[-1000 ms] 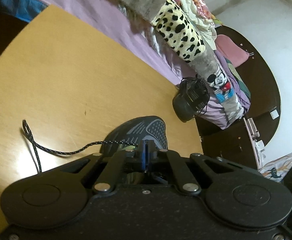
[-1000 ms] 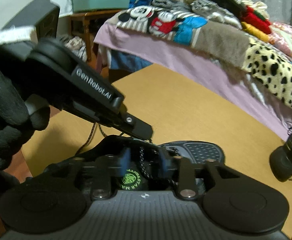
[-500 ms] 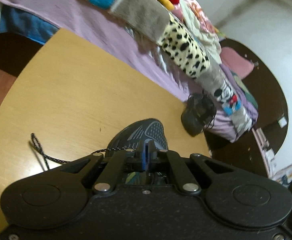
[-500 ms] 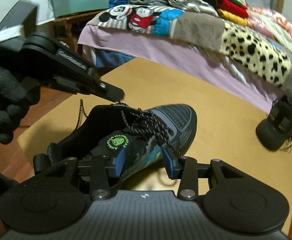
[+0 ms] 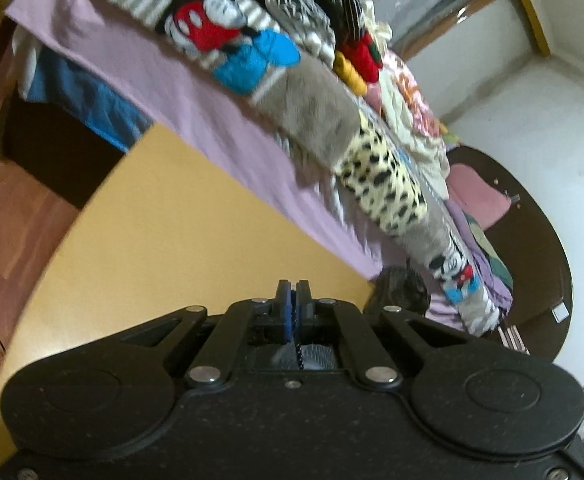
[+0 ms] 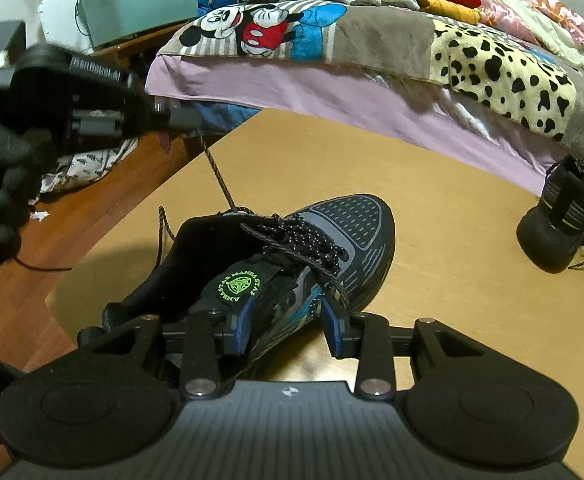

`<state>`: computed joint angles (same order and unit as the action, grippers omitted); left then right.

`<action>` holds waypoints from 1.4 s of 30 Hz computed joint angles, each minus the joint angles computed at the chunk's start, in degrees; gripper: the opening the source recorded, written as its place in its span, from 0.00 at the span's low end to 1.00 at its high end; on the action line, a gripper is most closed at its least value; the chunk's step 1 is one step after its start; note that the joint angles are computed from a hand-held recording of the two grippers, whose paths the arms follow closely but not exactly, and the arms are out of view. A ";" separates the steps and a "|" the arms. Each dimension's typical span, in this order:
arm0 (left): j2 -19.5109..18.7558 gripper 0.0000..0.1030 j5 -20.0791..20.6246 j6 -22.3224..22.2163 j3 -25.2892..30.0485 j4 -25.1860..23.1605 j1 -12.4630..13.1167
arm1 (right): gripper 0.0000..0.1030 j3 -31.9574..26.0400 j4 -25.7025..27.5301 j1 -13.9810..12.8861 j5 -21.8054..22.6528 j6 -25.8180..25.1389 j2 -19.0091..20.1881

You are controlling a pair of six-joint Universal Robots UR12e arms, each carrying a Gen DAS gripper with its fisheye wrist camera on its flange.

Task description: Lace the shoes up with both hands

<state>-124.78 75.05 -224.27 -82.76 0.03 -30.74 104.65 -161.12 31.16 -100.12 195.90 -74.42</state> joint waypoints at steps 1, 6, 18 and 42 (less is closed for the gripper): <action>-0.06 0.00 0.18 -0.20 0.19 0.40 0.17 | 0.36 -0.08 0.16 -0.01 -0.04 -0.09 0.00; -0.19 0.00 1.41 -0.97 0.81 2.32 0.89 | 0.36 -0.46 0.83 -0.38 0.60 0.33 0.05; 1.04 0.00 5.70 -1.67 0.13 6.66 2.47 | 0.29 -0.56 0.84 -1.47 3.82 1.24 0.06; 4.46 0.00 15.15 -3.24 -3.61 11.93 4.96 | 0.27 -0.79 1.64 -2.20 5.48 1.66 -0.10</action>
